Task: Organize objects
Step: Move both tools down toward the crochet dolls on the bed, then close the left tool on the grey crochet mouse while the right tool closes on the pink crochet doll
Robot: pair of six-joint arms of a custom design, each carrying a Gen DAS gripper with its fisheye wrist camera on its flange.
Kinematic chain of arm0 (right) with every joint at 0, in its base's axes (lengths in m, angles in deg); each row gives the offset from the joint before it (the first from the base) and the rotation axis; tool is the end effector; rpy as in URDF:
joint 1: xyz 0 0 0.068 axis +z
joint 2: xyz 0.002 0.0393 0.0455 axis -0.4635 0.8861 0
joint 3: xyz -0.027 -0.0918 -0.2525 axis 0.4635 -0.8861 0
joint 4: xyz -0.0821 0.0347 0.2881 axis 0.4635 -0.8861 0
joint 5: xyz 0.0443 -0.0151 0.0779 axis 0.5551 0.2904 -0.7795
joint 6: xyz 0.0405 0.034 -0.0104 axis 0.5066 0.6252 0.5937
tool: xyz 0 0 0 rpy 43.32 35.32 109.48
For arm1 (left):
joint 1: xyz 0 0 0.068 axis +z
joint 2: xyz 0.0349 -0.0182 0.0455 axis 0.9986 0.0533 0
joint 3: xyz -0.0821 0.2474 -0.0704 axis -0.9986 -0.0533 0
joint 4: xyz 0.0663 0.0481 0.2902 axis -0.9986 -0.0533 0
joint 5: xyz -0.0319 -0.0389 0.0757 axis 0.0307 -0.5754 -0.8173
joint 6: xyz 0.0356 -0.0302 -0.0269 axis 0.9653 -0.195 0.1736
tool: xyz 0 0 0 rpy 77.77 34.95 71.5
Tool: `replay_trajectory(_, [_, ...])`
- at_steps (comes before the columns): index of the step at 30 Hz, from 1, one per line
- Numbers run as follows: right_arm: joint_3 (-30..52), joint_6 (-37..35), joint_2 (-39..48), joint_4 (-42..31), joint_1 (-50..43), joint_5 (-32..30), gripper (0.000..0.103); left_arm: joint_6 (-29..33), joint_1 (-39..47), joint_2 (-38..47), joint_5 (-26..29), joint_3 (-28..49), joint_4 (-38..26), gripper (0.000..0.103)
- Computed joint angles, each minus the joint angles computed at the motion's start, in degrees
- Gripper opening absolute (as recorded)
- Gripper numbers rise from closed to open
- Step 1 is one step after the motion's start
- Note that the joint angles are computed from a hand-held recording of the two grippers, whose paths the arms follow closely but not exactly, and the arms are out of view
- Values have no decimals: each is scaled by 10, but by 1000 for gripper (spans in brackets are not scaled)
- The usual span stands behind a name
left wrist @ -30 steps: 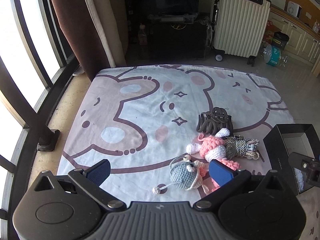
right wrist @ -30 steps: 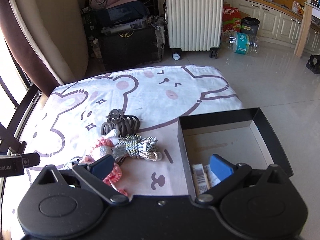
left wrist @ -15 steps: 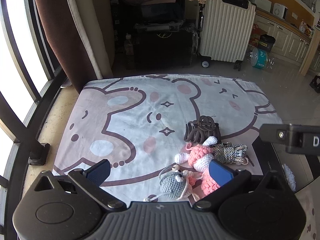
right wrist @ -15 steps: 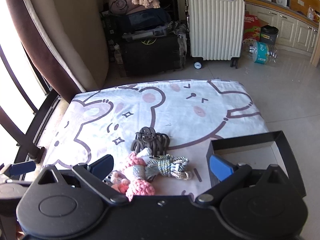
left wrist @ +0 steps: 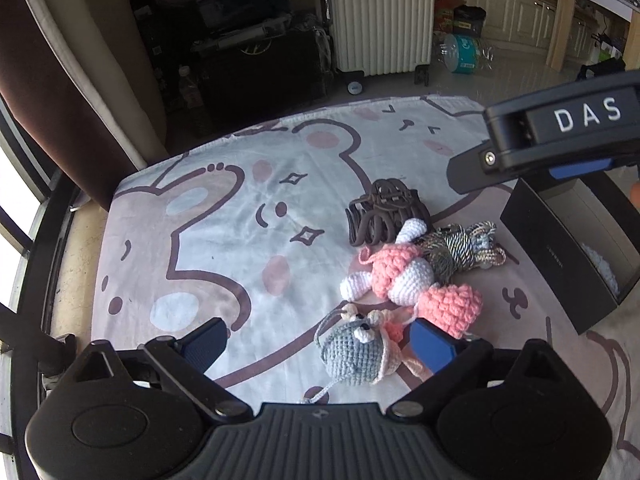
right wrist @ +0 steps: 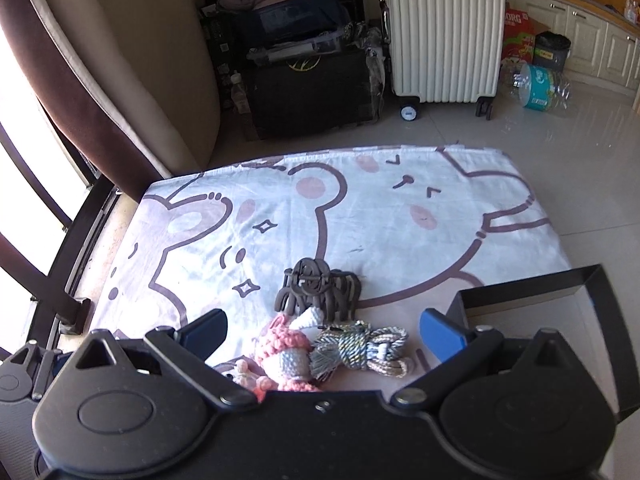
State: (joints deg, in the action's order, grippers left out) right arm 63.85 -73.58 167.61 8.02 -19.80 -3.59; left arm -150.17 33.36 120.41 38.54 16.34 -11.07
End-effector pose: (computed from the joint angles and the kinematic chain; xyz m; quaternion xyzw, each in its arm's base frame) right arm 0.3770 0.0653 0.2713 -0.2406 0.9111 0.1665 0.2902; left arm 0.2516 -0.3077 0.2367 -0.0940 0.9485 0.0845 0.2905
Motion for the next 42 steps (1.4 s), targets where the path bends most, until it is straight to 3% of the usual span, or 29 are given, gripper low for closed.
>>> replay_trajectory(7, [-5,-15,42,2,10,-21,103,49,18,-9,65,-48,50,75])
replay_trajectory(10, [20,-17,72,-26,13,-31,102,58,24,-12,88,-66,74,74])
replay_trajectory(12, [42,-23,97,-56,16,-37,88,61,28,-8,96,-68,80,73])
replay_trajectory(13, [48,-31,106,-65,19,-36,75,62,31,-6,98,-69,83,73])
replay_trajectory(14, [52,-39,113,-71,23,-31,68,62,33,-5,100,-70,86,72])
replay_trajectory(32, [83,-100,188,-109,66,60,52,94,50,21,120,-76,139,73])
replay_trajectory(42, [91,-128,191,-127,56,49,44,115,53,55,132,-41,130,74])
